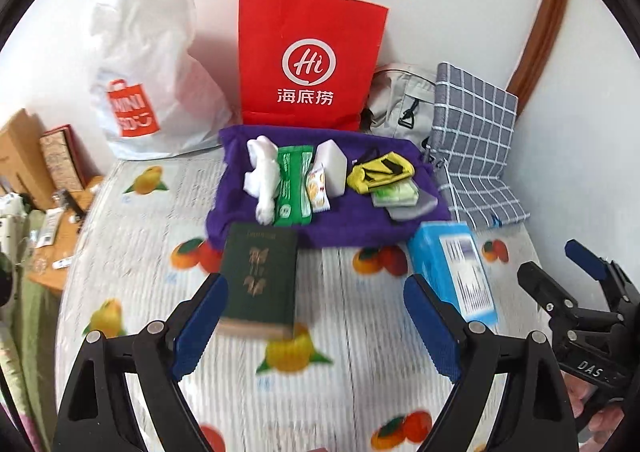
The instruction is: Organize soft objects
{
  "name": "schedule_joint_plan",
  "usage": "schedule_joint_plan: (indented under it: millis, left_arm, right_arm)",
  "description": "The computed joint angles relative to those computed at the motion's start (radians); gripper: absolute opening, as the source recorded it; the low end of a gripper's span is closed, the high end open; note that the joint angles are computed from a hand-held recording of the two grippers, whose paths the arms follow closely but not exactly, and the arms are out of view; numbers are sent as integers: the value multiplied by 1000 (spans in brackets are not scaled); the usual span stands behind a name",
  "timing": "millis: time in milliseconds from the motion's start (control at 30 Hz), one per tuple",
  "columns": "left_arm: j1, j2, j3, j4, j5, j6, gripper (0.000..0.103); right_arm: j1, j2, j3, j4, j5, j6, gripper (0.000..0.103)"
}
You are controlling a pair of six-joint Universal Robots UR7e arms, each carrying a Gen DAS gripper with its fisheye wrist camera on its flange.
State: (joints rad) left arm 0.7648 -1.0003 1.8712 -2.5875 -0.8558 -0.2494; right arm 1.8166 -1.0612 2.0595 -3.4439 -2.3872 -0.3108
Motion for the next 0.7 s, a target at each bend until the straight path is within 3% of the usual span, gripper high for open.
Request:
schedule_joint_plan:
  millis: [167, 433, 700]
  left_arm:
    - [-101, -91, 145, 7, 84, -68, 89]
    - [-224, -231, 307, 70, 111, -224, 89]
    - [-307, -308, 374, 109, 139, -301, 89]
  right_arm:
    - [56, -63, 117, -43, -22, 45, 103]
    - [148, -147, 266, -48, -80, 135, 103]
    - [217, -195, 354, -78, -119, 183, 103]
